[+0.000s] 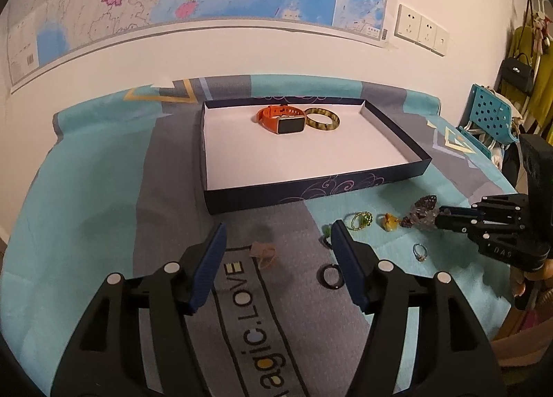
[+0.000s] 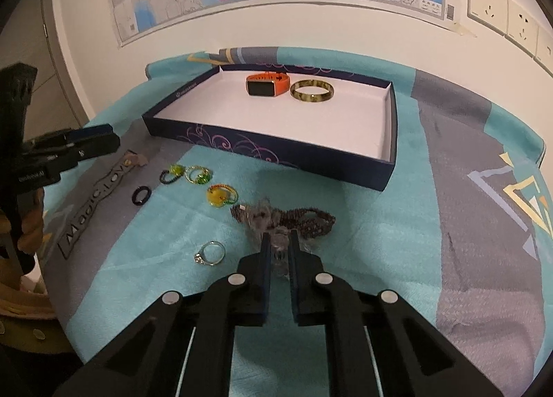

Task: Organize jewelry
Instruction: 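Withdraw both tools from the box back toward the remaining jewelry, then grasp the clear crystal bracelet with the right tool while the left tool grasps the pink pendant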

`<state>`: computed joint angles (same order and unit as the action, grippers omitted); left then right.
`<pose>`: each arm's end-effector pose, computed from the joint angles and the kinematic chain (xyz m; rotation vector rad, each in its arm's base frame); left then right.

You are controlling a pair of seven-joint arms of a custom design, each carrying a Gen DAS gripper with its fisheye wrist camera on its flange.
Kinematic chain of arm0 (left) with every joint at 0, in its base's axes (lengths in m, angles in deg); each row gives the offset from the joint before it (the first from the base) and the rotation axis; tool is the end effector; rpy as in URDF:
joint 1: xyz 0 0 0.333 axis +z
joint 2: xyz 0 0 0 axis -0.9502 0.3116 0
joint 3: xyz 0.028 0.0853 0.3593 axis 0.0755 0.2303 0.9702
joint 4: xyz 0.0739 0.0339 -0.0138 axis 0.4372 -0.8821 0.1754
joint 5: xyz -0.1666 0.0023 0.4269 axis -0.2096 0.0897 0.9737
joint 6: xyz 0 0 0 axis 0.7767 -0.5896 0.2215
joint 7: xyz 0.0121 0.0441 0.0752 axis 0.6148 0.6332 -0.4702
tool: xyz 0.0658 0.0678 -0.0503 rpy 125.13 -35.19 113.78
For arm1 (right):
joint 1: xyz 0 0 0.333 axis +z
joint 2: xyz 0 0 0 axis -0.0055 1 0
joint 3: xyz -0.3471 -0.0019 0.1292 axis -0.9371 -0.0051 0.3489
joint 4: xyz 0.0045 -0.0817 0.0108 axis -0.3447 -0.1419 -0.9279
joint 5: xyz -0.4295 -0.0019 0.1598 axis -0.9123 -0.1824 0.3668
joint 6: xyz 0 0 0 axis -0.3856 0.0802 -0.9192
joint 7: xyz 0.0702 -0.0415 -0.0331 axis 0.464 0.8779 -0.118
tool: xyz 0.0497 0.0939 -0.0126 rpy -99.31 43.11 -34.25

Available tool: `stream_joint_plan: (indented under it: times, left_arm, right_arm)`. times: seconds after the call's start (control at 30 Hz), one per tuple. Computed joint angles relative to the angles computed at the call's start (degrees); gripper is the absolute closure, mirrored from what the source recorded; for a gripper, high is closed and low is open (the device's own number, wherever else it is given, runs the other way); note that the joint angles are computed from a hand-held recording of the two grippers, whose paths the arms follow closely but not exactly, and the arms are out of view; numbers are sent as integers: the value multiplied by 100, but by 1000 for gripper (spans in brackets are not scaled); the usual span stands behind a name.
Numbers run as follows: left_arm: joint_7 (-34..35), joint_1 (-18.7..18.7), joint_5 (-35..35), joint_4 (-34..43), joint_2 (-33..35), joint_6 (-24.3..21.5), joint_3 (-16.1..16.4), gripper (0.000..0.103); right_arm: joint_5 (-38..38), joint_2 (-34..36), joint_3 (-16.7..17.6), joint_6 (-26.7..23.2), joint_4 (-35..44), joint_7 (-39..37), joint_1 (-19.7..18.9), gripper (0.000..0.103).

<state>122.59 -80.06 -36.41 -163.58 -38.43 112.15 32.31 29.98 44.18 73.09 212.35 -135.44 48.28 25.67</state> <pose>0.4559 -0.1840 0.5343 -1.5801 1.9554 -0.9603 0.4674 0.1236 0.5174 -2.0397 1.3524 -0.4170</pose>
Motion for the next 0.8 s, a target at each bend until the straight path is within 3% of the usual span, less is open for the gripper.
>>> stream_joint_plan:
  times: [0.23, 0.63, 0.8]
  left_arm:
    - [178, -168, -106, -74, -48, -30, 107, 41]
    - [108, -34, -67, -130, -26, -225, 22, 42]
    - [259, -183, -176, -20, 145, -283, 202, 45]
  right_arm:
    - [730, -241, -471, 53, 52, -493, 483, 95]
    - [984, -312, -500, 64, 69, -678, 567, 95]
    - [1074, -273, -473, 53, 76, -712, 542, 95]
